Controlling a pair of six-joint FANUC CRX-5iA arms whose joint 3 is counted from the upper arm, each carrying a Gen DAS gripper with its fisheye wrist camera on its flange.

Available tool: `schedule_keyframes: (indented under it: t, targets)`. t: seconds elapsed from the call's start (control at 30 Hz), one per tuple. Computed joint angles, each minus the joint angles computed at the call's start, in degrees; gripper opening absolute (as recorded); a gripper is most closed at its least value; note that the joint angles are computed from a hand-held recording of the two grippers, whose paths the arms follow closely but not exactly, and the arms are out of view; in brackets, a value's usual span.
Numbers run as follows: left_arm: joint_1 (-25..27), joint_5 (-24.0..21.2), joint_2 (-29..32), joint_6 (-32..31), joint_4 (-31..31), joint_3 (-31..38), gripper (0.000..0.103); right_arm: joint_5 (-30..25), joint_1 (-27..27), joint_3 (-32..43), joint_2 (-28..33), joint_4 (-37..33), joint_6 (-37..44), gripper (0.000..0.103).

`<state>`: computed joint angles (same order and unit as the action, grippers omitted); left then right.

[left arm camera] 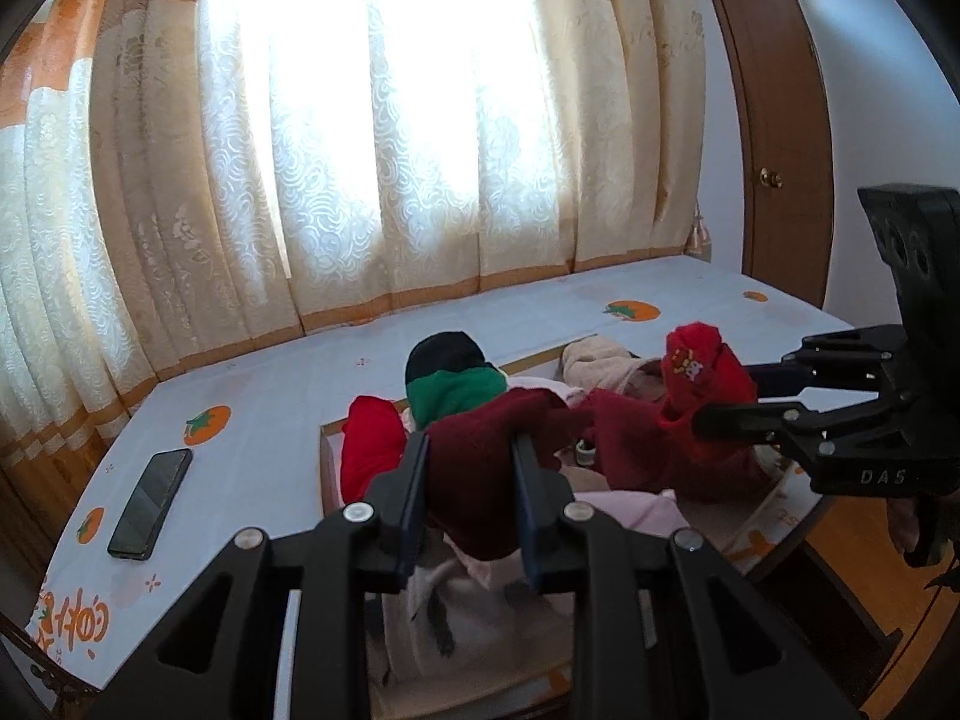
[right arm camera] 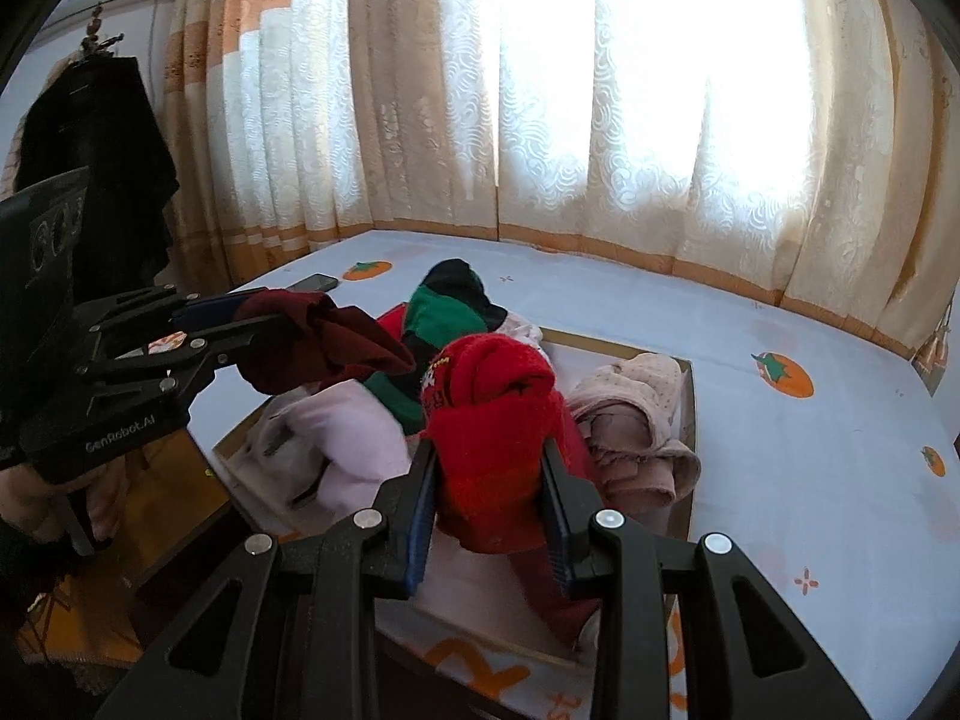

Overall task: Take underwear out of drawer
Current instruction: 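Lower both socks into the tray and open both grippers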

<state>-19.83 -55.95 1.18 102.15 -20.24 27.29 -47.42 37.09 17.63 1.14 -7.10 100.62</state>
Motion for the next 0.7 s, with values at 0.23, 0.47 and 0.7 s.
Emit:
schedule_keyframes:
  t: [0.23,0.47,0.7]
  targets:
    - [1.7,-1.3,3.2,-1.0,3.3,1.8,0.024,-2.3,0.1,4.7,4.6,1.0,-1.3,0.034]
    - [1.9,-2.4,4.9,-0.8,3.4,2.9,0.033,-4.4,-0.1,7.6,8.0,1.2,-2.4,0.036]
    - [1.1,-2.4,5.1,-0.3,2.0,3.3,0.063,-3.8,-0.3,8.2,8.8,1.4,-3.1,0.054]
